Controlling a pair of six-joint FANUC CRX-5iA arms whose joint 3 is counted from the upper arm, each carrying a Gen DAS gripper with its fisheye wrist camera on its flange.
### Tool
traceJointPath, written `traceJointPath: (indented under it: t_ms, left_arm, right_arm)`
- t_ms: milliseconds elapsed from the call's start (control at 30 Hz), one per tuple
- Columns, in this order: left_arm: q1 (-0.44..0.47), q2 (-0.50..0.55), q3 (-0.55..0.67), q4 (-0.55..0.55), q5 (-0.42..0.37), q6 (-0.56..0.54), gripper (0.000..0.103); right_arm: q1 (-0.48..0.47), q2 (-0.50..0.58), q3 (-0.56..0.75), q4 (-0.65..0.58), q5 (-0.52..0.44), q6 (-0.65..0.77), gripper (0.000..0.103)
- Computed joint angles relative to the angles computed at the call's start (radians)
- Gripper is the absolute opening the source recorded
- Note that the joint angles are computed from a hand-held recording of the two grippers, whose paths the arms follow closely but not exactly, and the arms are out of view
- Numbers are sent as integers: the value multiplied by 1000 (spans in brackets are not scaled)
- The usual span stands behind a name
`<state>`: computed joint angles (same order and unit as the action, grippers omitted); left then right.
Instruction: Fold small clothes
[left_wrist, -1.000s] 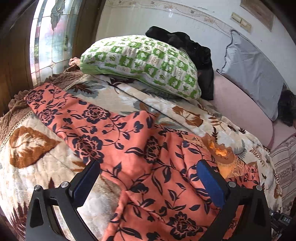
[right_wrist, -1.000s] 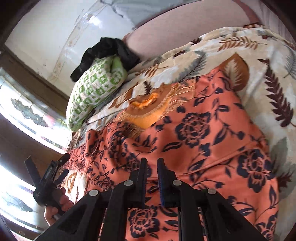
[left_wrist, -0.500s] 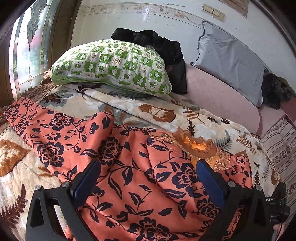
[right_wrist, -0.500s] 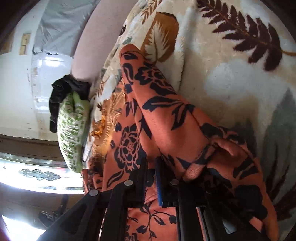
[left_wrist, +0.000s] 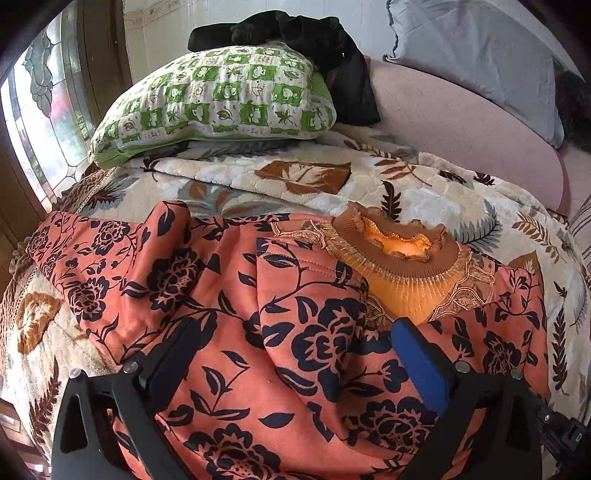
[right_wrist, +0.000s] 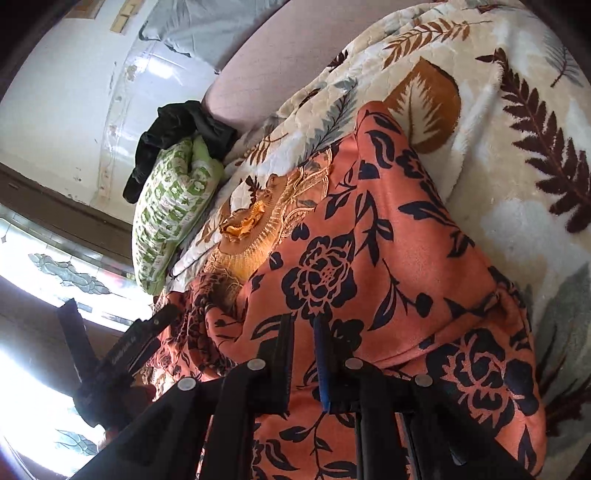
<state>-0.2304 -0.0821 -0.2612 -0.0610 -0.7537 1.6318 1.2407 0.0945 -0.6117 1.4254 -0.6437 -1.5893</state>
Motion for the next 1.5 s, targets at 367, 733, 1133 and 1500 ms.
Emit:
traceJointPath:
  t_ms: [367,733,1133,1500]
  left_arm:
    - [200,-38,-185,425,-14,-386,23]
    - [505,-170,-332,617,-162,-547,30]
    - [361,33,-164,505,-122,-413,10]
    - [630,-143,-312,716,-126,-643,73]
  right_arm:
    - [-8,61,86,-87,80,244,14]
    - [-8,87,108,-106,102,253,14]
    - [-8,60,71,-39,52,191,14]
    - [-12,66,71,-20,80,189,14]
